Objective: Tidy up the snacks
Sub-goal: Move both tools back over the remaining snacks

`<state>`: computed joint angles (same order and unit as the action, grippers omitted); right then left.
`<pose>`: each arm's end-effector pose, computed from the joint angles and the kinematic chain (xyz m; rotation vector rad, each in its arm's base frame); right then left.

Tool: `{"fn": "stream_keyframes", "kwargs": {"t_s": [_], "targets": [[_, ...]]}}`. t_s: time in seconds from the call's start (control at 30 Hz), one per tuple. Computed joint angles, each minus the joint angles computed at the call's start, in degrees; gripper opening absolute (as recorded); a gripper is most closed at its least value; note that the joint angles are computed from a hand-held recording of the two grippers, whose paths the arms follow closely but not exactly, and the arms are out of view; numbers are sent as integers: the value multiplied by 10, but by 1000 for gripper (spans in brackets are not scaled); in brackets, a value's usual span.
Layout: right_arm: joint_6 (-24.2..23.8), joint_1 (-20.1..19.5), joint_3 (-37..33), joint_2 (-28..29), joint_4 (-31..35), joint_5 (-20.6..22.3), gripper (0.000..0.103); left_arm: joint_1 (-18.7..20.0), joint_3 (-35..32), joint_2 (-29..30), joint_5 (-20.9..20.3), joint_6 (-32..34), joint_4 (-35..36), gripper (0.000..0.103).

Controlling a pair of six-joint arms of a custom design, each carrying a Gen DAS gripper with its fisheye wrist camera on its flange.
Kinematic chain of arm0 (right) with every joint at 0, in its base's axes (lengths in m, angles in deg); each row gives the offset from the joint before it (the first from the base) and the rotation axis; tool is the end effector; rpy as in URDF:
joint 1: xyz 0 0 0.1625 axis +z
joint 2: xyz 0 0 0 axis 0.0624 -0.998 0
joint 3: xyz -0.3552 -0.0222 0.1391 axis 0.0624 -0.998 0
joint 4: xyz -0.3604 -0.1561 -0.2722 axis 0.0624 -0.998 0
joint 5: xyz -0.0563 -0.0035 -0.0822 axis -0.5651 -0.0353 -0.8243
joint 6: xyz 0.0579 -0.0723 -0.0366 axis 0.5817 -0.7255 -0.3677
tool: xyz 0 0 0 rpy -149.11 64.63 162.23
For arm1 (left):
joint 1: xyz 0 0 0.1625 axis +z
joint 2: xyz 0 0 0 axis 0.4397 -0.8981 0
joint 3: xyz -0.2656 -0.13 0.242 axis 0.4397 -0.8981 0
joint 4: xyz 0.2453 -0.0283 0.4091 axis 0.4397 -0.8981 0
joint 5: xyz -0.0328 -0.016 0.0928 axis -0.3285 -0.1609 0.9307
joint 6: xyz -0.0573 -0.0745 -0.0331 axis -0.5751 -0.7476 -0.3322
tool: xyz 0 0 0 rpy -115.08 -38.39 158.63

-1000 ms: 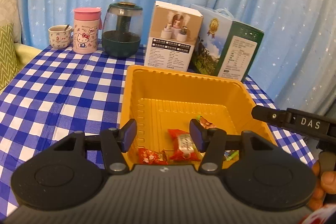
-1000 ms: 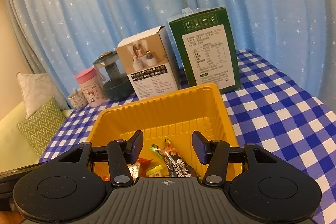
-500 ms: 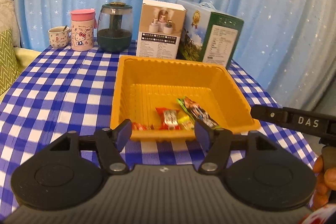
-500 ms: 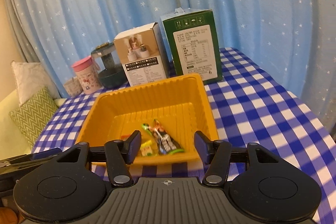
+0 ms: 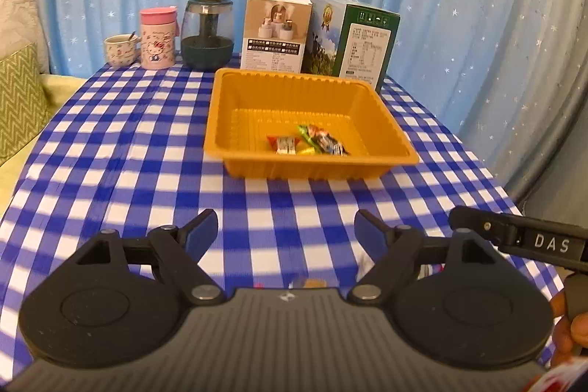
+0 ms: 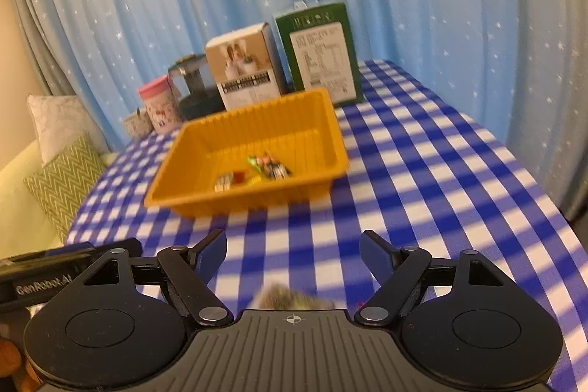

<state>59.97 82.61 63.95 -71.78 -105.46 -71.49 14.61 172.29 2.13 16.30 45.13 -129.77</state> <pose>0.0617 -0.5188 0.3598 0.0017 -2.3577 1.1950 -0.3806 -0.5893 -0.0219 0.7632 2.4311 -0.9140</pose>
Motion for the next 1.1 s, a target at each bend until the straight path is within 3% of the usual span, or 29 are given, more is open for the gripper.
{"fn": "stream_keyframes", "kwargs": {"t_s": [0.43,0.6,0.87,1.1], "targets": [[8,29,109,-110,18,-52,80,-55,145,-95,42,-90,9,87],[6,36,140,-146,43,-50,80,-69,182,-118,58,-115,20,88],[4,36,160,-156,52,-43,80,-59,192,-123,53,-80,20,88],[5,22,160,-148,38,-23,79,-33,165,-103,24,-2,28,76]]}}
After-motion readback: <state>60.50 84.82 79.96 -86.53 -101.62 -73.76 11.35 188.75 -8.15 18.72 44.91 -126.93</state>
